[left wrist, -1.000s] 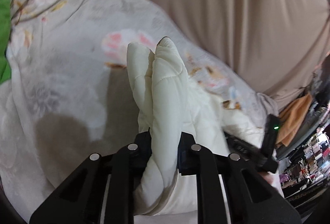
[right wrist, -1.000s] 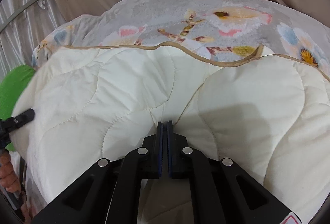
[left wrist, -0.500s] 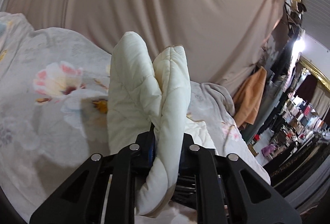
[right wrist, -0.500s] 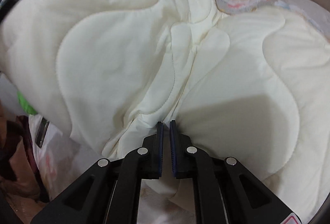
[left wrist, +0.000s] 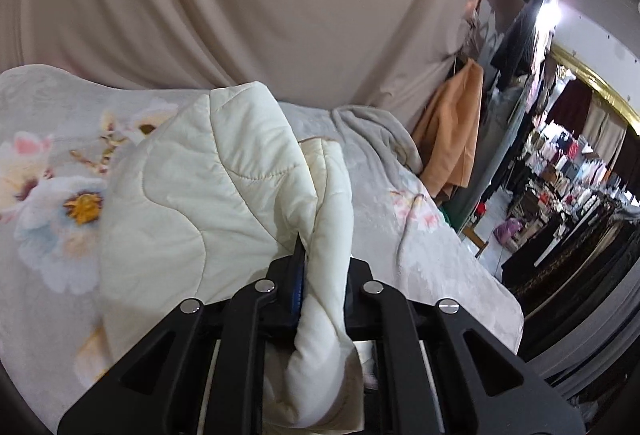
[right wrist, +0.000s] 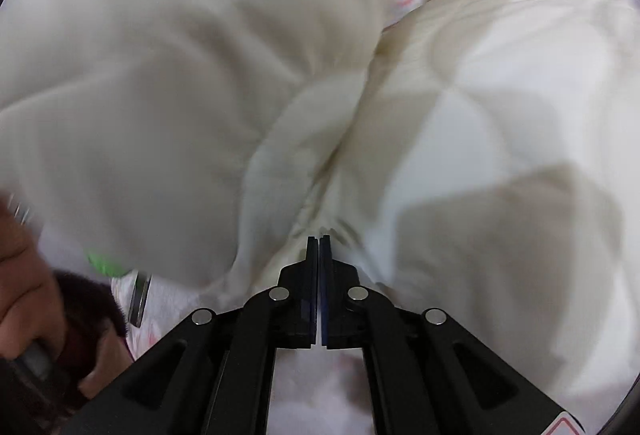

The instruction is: Fold large clothes

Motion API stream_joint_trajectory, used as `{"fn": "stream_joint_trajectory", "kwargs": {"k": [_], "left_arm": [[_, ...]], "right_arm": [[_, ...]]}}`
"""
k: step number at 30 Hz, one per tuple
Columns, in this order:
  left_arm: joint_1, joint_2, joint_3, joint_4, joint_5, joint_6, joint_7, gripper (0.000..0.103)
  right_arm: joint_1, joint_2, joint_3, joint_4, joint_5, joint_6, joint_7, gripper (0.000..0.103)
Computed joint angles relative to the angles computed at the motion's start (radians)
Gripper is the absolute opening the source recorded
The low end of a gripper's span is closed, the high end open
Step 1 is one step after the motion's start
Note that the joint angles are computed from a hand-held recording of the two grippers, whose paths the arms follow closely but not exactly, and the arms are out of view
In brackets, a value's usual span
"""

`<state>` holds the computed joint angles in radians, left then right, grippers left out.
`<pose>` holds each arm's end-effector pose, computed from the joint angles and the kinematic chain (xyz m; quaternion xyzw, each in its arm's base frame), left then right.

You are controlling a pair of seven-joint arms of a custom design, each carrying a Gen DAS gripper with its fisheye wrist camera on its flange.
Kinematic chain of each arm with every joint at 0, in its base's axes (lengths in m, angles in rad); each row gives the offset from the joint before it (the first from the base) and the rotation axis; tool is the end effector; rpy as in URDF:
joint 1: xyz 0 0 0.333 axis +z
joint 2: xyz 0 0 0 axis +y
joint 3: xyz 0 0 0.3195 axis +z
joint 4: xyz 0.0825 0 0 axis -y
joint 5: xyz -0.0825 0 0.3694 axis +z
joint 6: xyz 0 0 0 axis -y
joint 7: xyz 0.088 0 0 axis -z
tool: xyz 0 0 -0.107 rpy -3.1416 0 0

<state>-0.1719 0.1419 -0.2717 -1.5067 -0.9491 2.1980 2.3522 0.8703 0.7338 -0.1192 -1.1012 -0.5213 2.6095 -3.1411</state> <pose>0.5647 -0.2841 0.6645 0.3056 -0.8065 0.5025 0.0607 0.5446 0.5724 0.4820 -0.4945 0.7536 -0.0853 0.4245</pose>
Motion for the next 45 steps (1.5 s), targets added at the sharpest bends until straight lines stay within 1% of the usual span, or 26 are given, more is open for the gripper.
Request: {"fn": "stream_joint_trajectory", "kwargs": {"k": [1, 2, 3, 4, 5, 7, 11, 13, 14, 15, 17, 18, 19, 21, 24, 25, 26, 27, 28, 29, 32, 34, 37, 42, 43, 45], "left_arm": [[-0.013, 0.014, -0.006, 0.008, 0.023, 0.007, -0.014, 0.010], [-0.031, 0.035, -0.015, 0.020, 0.059, 0.013, -0.035, 0.010], [-0.045, 0.052, -0.022, 0.030, 0.088, 0.021, -0.053, 0.010], [-0.060, 0.068, -0.029, 0.035, 0.119, 0.033, -0.070, 0.010], [-0.080, 0.087, -0.037, 0.038, 0.162, 0.048, -0.089, 0.010], [-0.103, 0.112, -0.051, 0.035, 0.210, 0.078, -0.111, 0.010], [-0.146, 0.146, -0.070, 0.013, 0.317, 0.126, -0.152, 0.011], [-0.156, 0.156, -0.077, 0.003, 0.356, 0.142, -0.160, 0.011], [-0.160, 0.156, -0.080, -0.011, 0.373, 0.160, -0.156, 0.011], [-0.161, 0.155, -0.082, -0.023, 0.387, 0.172, -0.153, 0.011], [-0.169, 0.162, -0.086, -0.032, 0.413, 0.197, -0.161, 0.012], [-0.170, 0.162, -0.088, -0.037, 0.424, 0.207, -0.163, 0.012], [-0.174, 0.166, -0.088, -0.034, 0.439, 0.209, -0.172, 0.013], [-0.162, 0.160, -0.098, -0.038, 0.427, 0.210, -0.162, 0.016], [-0.115, 0.103, -0.118, -0.072, 0.316, 0.201, -0.098, 0.024], [-0.088, 0.071, -0.125, -0.086, 0.241, 0.182, -0.045, 0.032], [-0.072, 0.045, -0.121, -0.094, 0.179, 0.161, -0.007, 0.043], [-0.061, 0.022, -0.111, -0.098, 0.127, 0.142, 0.020, 0.050], [-0.049, -0.005, -0.096, -0.104, 0.066, 0.125, 0.048, 0.059], [-0.039, -0.029, -0.079, -0.111, 0.007, 0.115, 0.072, 0.063], [-0.024, -0.082, -0.020, -0.130, -0.102, 0.134, 0.100, 0.072], [-0.022, -0.097, 0.010, -0.140, -0.120, 0.178, 0.071, 0.074], [-0.009, -0.099, 0.046, -0.153, -0.070, 0.212, -0.016, 0.076], [0.016, -0.123, 0.073, -0.235, -0.005, 0.202, -0.063, 0.076], [0.015, -0.124, 0.073, -0.246, 0.005, 0.206, -0.066, 0.076], [0.015, -0.126, 0.074, -0.263, 0.012, 0.203, -0.066, 0.076]], "right_arm": [[0.029, -0.065, -0.016, -0.087, -0.095, -0.032, 0.124, 0.002], [0.039, -0.124, -0.015, -0.175, -0.178, -0.028, 0.216, 0.002], [0.079, -0.183, -0.048, -0.262, -0.235, -0.037, 0.308, 0.002], [0.142, -0.222, -0.117, -0.326, -0.248, -0.035, 0.366, 0.002], [0.193, -0.268, -0.162, -0.397, -0.292, -0.038, 0.451, 0.003], [0.232, -0.337, -0.177, -0.488, -0.384, -0.072, 0.585, 0.011], [0.262, -0.434, -0.155, -0.603, -0.488, -0.172, 0.730, 0.011], [0.258, -0.457, -0.137, -0.634, -0.527, -0.192, 0.782, 0.011], [0.239, -0.469, -0.108, -0.644, -0.552, -0.209, 0.806, 0.011], [0.255, -0.452, -0.112, -0.620, -0.552, -0.227, 0.811, 0.011], [0.242, -0.461, -0.092, -0.627, -0.582, -0.241, 0.834, 0.011], [0.249, -0.468, -0.099, -0.636, -0.594, -0.238, 0.843, 0.011], [0.233, -0.504, -0.072, -0.680, -0.625, -0.254, 0.869, 0.012], [0.233, -0.517, -0.041, -0.691, -0.648, -0.287, 0.901, 0.012], [0.219, -0.521, 0.004, -0.668, -0.650, -0.344, 0.899, 0.013], [0.209, -0.536, 0.014, -0.682, -0.660, -0.354, 0.903, 0.016], [0.208, -0.540, 0.030, -0.678, -0.663, -0.386, 0.900, 0.022], [0.207, -0.547, 0.046, -0.678, -0.670, -0.415, 0.902, 0.026], [0.206, -0.547, 0.062, -0.668, -0.680, -0.446, 0.899, 0.036], [0.202, -0.547, 0.076, -0.662, -0.690, -0.467, 0.899, 0.045], [0.183, -0.535, 0.114, -0.623, -0.725, -0.508, 0.884, 0.059], [0.159, -0.520, 0.136, -0.592, -0.740, -0.500, 0.856, 0.068], [0.103, -0.479, 0.163, -0.521, -0.740, -0.456, 0.791, 0.074], [0.019, -0.398, 0.201, -0.394, -0.751, -0.364, 0.690, 0.080], [0.011, -0.369, 0.204, -0.348, -0.719, -0.371, 0.636, 0.080], [0.012, -0.290, 0.200, -0.222, -0.612, -0.452, 0.489, 0.080]]}}
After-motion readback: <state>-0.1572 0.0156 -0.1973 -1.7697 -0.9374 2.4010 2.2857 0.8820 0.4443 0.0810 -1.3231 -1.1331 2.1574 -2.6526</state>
